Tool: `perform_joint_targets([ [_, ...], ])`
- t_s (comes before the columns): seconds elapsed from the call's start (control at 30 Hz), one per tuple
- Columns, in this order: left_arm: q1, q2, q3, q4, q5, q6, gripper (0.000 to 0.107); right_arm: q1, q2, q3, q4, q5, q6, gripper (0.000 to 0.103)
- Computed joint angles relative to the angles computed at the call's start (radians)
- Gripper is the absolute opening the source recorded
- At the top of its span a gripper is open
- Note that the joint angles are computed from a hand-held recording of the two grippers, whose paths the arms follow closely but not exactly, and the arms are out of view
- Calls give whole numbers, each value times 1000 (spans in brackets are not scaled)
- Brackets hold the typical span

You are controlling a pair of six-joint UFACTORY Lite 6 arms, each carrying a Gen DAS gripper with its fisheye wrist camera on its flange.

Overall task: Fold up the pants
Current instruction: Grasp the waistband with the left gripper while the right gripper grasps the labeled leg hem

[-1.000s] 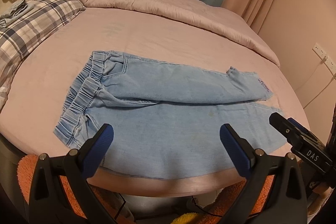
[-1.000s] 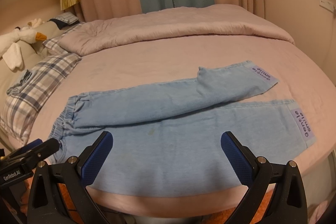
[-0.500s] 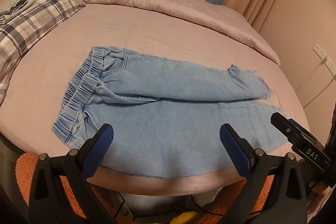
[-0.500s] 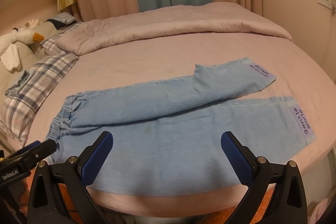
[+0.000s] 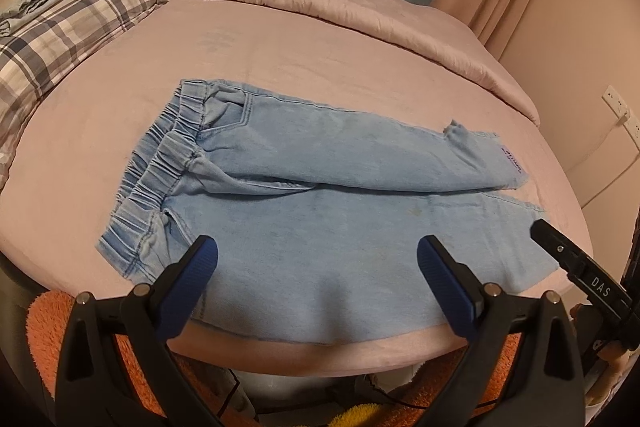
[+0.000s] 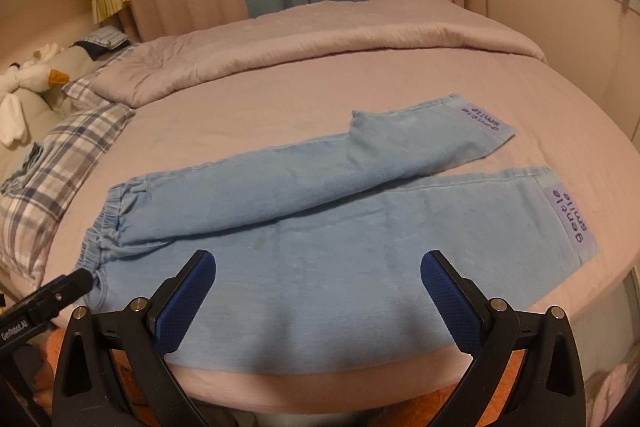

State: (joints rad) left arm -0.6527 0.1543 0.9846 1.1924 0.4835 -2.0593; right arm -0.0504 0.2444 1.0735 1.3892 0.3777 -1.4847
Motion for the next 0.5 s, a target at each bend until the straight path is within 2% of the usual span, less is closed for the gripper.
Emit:
perform_joint_targets([
  [0.1,53,-18,-38,6,-15,-2,95,-22,27,24,-7,9,15,102],
  [0.23,157,-47,-102,-34,-31,25,82,-115,114,109,-68,37,103,102],
  [0.3,223,-51,-144,-31,-58,15,79,-173,159,154,-100,33,158,97],
  [0.33,248,-43,-151,-32,-74,12,73,-206,190,187,-120,38,192,94],
  [0.4,326,-27,-187,-42,-125,12,72,-284,287,291,-200,60,312,87],
  [0.47,384,9,-202,-8,-177,-33,71,-349,396,415,-313,86,468,72],
  [0.5,403,19,-206,-49,-197,7,71,-379,463,495,-387,102,570,69],
])
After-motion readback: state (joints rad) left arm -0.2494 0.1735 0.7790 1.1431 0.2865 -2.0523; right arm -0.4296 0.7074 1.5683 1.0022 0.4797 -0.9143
